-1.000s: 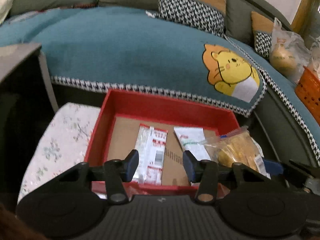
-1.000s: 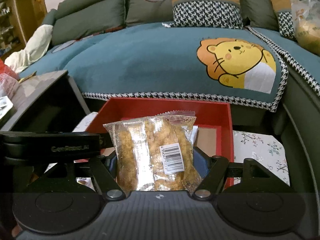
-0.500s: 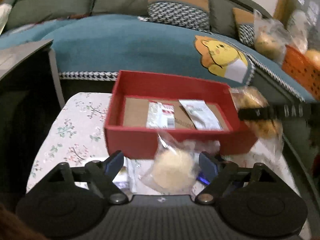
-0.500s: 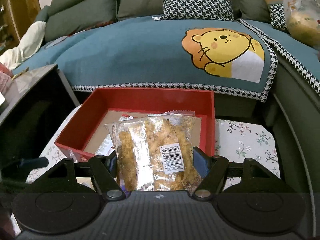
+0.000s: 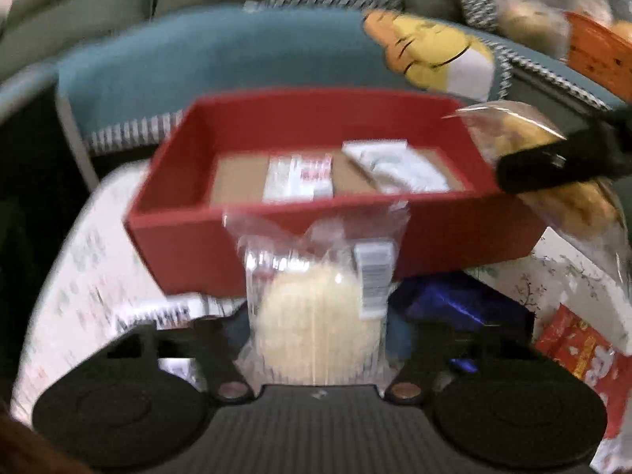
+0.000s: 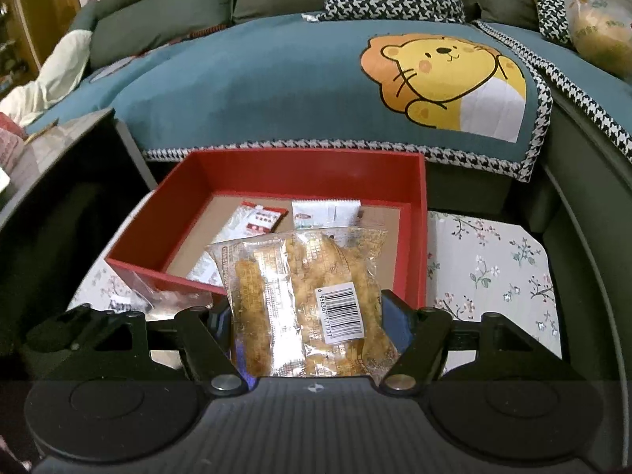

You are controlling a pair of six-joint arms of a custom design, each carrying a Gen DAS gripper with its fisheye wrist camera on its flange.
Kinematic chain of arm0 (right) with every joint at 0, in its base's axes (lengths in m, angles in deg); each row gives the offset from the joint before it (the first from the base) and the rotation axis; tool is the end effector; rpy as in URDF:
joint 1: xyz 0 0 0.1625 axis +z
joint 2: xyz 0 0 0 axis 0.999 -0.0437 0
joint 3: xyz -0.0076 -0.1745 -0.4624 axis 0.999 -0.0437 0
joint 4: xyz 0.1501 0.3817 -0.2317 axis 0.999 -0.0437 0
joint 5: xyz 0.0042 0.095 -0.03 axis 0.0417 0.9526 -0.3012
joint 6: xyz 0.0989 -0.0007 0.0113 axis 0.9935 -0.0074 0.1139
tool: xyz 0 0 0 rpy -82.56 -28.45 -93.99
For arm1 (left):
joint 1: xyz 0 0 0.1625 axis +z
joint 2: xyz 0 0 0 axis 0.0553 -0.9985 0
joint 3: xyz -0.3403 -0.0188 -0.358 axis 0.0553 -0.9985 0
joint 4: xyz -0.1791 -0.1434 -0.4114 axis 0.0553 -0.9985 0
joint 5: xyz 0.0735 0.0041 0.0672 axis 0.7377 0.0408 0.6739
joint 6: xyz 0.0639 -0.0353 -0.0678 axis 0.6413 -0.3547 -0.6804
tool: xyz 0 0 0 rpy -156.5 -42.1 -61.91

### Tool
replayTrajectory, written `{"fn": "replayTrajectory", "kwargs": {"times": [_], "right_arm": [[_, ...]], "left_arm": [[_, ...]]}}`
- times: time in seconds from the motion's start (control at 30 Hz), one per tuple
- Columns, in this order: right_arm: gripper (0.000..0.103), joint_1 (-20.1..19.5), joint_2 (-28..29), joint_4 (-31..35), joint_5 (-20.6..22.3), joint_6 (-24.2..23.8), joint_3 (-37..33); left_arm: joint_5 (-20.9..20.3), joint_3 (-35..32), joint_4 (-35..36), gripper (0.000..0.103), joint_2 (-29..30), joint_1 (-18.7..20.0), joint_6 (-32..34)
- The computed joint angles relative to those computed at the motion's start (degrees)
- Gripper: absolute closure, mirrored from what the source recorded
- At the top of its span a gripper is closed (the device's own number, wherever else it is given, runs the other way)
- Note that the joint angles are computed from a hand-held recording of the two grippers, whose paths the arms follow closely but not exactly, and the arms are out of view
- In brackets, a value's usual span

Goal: Organize snacks
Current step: 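Lift the bun and crispy bag and carry both over the red box, then lower bun and crispy bag into the red box and open both tools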

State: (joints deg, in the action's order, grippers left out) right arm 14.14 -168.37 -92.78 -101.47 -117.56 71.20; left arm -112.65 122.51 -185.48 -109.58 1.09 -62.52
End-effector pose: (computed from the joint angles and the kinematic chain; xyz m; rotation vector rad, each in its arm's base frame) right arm 0.1670 -0.3052 0.2568 1.0385 -2.4656 0.5353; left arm -0.3070 -0.2264 0.0388 0.0313 2.2091 -0.9814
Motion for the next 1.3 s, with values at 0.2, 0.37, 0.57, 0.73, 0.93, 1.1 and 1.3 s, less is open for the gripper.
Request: {"fn": "replayTrajectory", "kwargs": {"times": [0.2,0.37,0.57,0.73,0.93,1.1,1.3], "right_arm": [[0.026,0.43,-0.02,-0.47,0.10,0.10,0.08],[0.027,1.04,-0.31,-1.14,0.54,-0.04,-0.05],[0.027,1.75,2.70,-3.55,1.64,1.95,-1.22],[0.027,1.38,7.72,-8.83,2.61,1.68,-1.85],[0.027,-0.51,14.69,-14.44,3.21,2.13,-3.11],[0.025,-1.41,17.75,-15.82,3.16,3.05,-4.04],[0.019,-1.27,18.21,-17.28,3.67,4.48,-4.91]], "left_arm": [[-1.07,1.32,-0.60,0.017,-4.33,-2.79,-4.69],[0.92,-0.02,4.48,0.017,-7.37,-5.36,-9.00],[6.74,-2.39,9.18,0.017,-10.34,-1.77,-8.88],[10.14,-4.36,8.30,0.017,-9.97,5.19,-2.71],[10.61,-5.10,6.79,0.018,-8.20,10.33,1.12],[8.91,-4.79,4.57,0.016,-7.21,12.00,1.89],[8.59,-5.24,5.95,0.012,-7.53,10.63,0.31]]}}
